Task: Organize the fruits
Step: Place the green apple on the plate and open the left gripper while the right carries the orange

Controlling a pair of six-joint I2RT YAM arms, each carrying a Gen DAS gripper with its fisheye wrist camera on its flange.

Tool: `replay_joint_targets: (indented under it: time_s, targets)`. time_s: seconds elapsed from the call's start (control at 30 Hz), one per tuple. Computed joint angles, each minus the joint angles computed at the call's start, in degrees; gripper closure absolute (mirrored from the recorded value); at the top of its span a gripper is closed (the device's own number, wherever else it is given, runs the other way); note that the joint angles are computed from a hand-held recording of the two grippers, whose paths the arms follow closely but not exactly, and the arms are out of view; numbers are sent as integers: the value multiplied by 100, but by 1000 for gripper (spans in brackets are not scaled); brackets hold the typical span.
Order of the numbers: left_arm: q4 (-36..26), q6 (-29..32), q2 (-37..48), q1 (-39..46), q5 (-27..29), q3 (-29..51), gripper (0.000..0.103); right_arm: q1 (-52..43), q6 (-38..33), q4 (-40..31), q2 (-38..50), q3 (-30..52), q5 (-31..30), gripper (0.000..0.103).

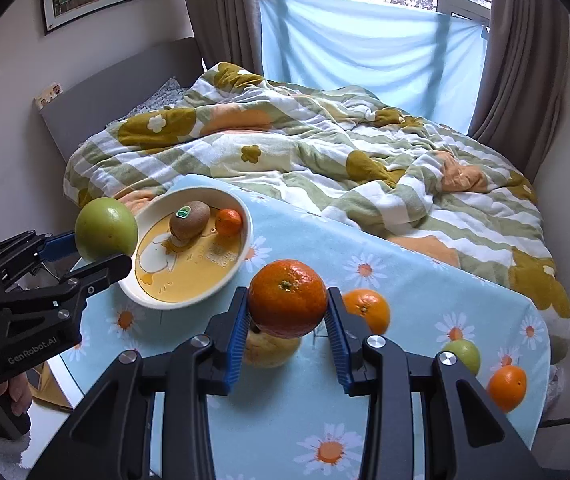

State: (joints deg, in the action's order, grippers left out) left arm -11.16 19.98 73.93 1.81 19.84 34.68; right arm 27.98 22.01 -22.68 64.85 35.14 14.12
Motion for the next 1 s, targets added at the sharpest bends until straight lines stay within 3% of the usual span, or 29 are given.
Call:
replay_joint_targets:
  time_s: [0.23,0.57,1.0]
  targets:
    - [262,883,1628,713,397,881,45,426,604,537,1293,539,292,69]
    - [228,1560,3300,933,572,2141,45,598,1160,713,2535,1279,465,69]
    - [97,1648,4114,684,298,2917,42,459,1349,597,2840,1564,501,69]
